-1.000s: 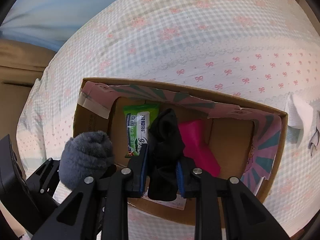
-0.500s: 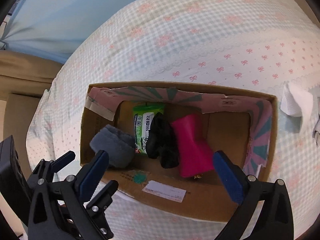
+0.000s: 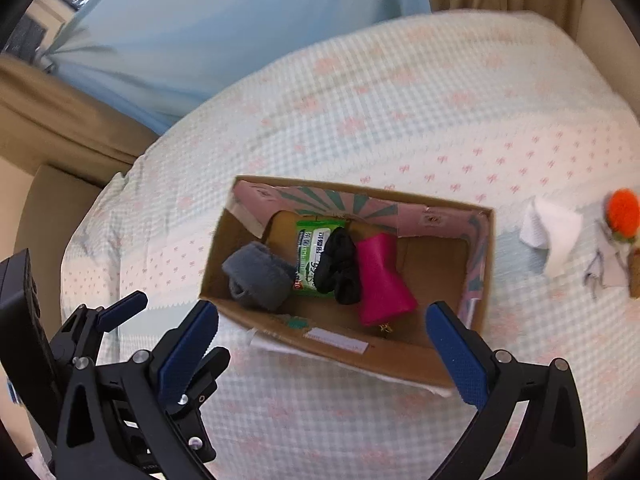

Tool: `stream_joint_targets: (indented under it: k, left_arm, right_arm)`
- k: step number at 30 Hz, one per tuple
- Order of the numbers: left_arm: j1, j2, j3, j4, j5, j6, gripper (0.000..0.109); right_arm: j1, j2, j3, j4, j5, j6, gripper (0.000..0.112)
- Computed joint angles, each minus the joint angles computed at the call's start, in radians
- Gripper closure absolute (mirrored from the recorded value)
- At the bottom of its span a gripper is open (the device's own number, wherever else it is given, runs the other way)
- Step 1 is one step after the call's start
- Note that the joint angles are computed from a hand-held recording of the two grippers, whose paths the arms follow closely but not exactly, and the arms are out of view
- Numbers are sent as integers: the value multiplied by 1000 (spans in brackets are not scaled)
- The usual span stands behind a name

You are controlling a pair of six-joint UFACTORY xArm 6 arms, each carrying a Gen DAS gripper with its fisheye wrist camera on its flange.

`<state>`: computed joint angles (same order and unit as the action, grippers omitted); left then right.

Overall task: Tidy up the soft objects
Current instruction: 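Lift both tools away from the box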

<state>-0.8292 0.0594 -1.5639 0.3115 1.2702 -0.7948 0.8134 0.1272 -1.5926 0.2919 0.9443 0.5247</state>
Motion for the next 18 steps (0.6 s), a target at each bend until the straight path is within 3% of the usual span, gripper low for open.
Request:
stream_joint_targets:
  k: [11,18]
  left_arm:
    - [-202,-76,-122,204,191,-175,6]
    - [-348,-12,-315,345,327,-246,6]
  right_arm:
    - [61,-274,96,-203,60,80,9]
    - [122,-470,183,-427,123,223,9]
